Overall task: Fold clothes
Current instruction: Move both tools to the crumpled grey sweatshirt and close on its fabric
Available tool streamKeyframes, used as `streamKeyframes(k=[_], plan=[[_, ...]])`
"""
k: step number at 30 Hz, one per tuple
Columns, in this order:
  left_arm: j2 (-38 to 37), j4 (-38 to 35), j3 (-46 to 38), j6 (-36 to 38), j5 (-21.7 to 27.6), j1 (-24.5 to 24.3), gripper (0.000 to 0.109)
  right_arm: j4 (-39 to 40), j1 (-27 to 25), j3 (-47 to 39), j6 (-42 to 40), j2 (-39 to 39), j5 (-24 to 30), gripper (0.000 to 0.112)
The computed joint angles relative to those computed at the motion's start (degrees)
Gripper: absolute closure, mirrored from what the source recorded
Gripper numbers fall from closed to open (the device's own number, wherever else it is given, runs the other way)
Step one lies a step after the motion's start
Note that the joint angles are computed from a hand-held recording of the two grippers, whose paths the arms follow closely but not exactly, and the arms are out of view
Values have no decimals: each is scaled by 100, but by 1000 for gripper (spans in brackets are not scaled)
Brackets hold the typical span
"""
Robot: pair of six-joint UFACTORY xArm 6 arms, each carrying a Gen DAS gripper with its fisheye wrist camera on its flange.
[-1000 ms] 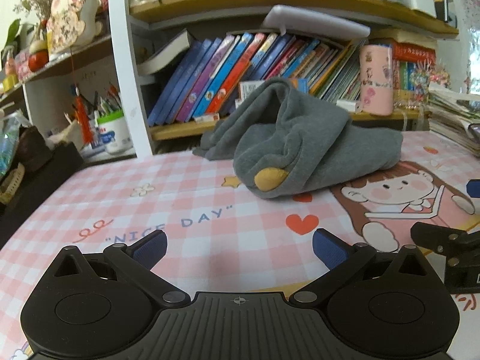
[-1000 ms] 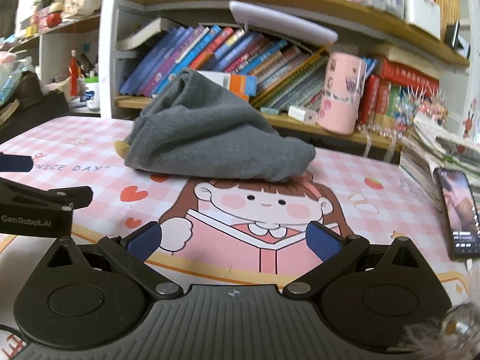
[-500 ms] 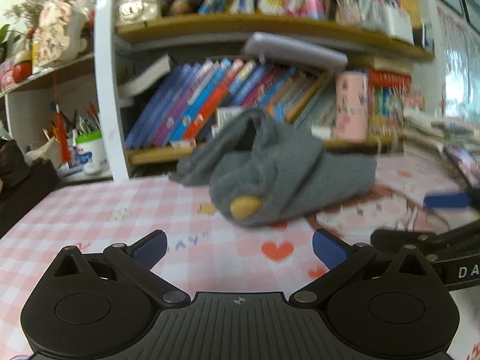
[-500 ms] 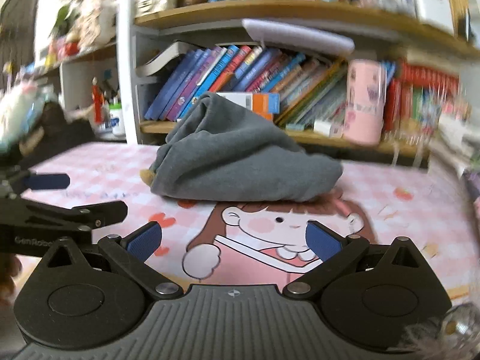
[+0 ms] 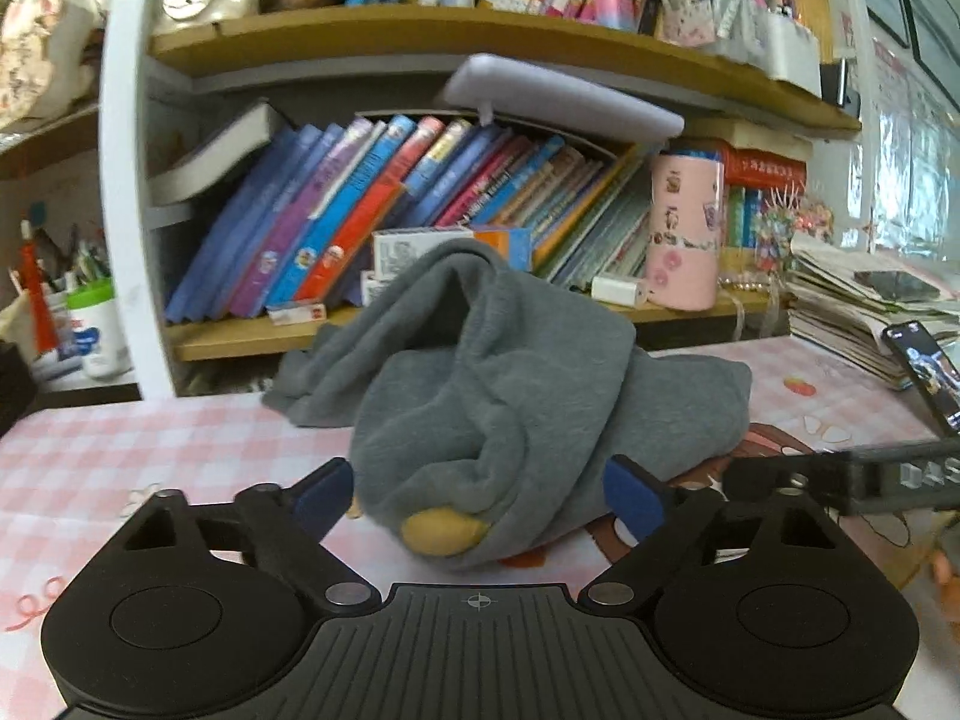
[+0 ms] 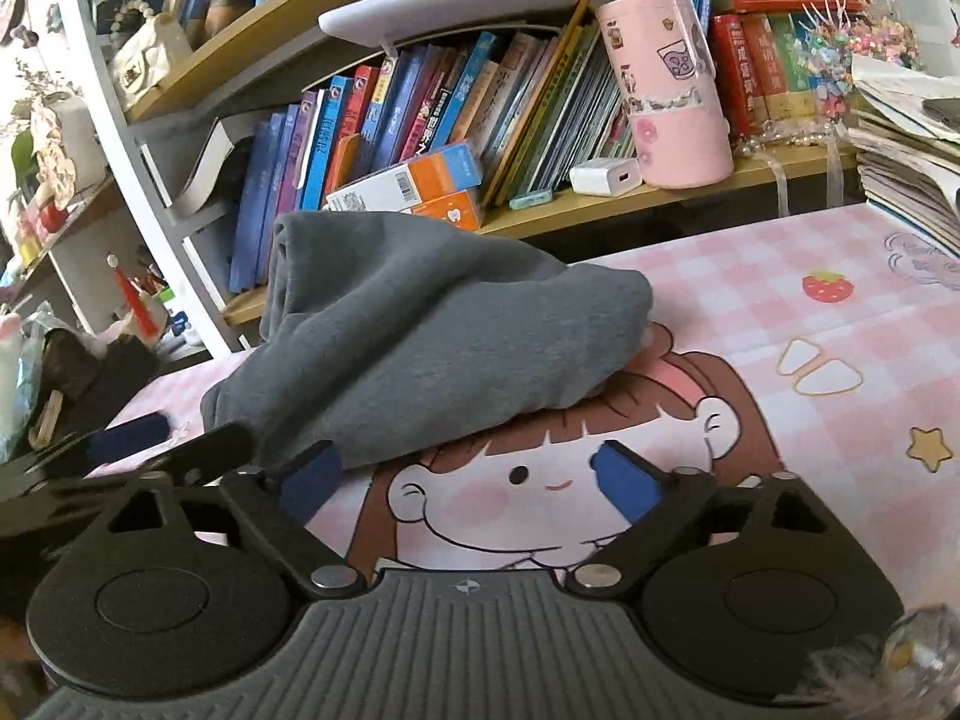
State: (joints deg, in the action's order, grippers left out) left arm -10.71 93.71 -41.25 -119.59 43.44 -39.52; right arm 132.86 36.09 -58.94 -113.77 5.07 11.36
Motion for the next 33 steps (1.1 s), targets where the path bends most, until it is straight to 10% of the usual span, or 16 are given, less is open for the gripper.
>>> streamKeyframes(k=[11, 15, 23, 28, 33], plan=[[603, 1038, -585, -1848, -1944, 1246, 80, -614, -151, 444, 714, -315, 489, 36], [-182, 931, -100, -1985, -1607, 1328, 93, -246, -190, 522, 321, -445, 535, 37], [-1598, -7, 741, 626, 1747, -1095, 94, 989, -382, 760, -955, -886, 755, 37], [-600, -838, 422, 2284, 783, -1877, 93, 858, -332, 935, -1103, -1096, 928, 36], [-84, -857, 363, 1546, 478, -2133, 84, 67, -187, 1065, -587, -1163, 1117, 34]])
